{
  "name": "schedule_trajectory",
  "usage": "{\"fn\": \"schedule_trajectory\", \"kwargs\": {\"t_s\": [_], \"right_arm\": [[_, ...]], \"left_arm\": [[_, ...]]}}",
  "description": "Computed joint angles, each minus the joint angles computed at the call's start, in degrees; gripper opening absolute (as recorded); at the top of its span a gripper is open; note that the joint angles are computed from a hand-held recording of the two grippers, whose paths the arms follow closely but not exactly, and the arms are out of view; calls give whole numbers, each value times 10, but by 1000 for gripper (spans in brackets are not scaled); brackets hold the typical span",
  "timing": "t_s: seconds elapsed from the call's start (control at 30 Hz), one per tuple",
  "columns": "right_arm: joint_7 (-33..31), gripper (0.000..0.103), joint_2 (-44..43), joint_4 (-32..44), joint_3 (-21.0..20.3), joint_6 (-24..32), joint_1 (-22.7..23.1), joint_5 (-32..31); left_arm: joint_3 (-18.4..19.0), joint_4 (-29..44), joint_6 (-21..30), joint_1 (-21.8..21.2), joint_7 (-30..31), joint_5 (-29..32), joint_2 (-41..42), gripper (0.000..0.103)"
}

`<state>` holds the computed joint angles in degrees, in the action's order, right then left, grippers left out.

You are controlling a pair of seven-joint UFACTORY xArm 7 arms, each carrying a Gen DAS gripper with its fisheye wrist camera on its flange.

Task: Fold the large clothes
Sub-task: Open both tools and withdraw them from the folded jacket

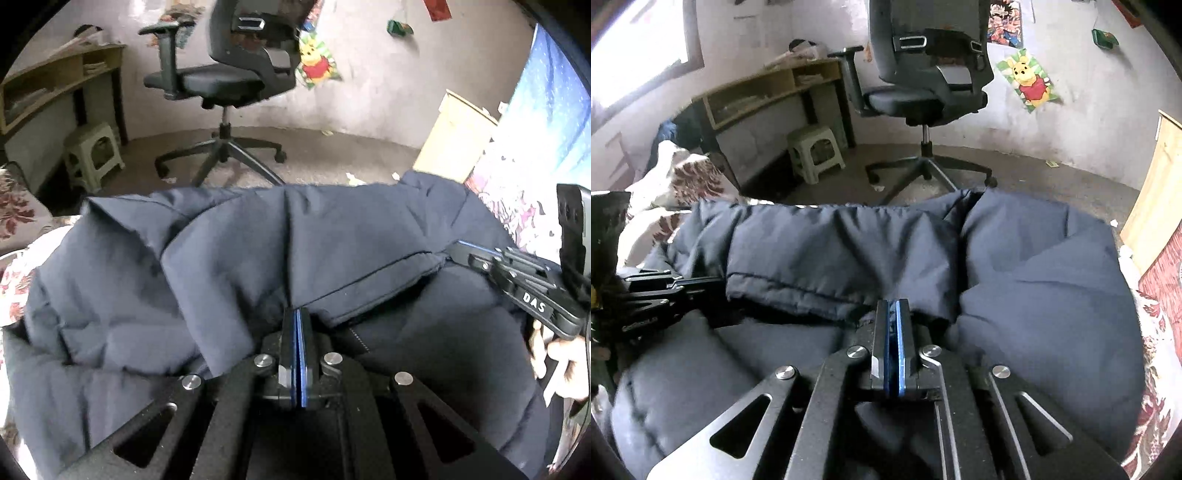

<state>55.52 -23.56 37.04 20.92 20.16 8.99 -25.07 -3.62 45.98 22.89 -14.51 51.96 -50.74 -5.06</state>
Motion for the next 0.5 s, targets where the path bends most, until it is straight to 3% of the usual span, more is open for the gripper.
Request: {"fn": "schedule_trajectory", "kwargs": {"t_s": [0.07, 0.13, 0.2, 0.27, 0.3, 0.33, 0.4, 0.5], "right_arm": [[-6, 7, -9, -3, -5, 1, 7, 7], [-7, 22, -30, -12, -4, 3, 12, 12], [-6, 46, -49, -21, 1, -7, 12, 16], [-2, 49, -69, -24, 11, -9, 8, 18], [0, 50, -79, -24, 18, -2, 7, 21], [0, 50, -89, -23, 22, 5, 8, 23], [-4, 57, -108, -19, 32, 22, 5, 22], [-15, 63, -138, -15, 36, 46, 11, 26]], "left_arm": [[0, -8, -4, -1, -7, -8, -15, 6], [4, -18, -4, -5, -13, -14, -33, 11], [4, -26, -3, -7, -42, 6, -50, 16], [5, -36, -9, -11, -67, 25, -66, 28], [7, -44, -16, -15, -76, 28, -78, 41], [10, -55, -26, -21, -83, 27, -93, 62], [20, -77, -56, -37, -90, 19, -124, 81], [43, -103, -65, -60, -98, 13, -172, 85]]}}
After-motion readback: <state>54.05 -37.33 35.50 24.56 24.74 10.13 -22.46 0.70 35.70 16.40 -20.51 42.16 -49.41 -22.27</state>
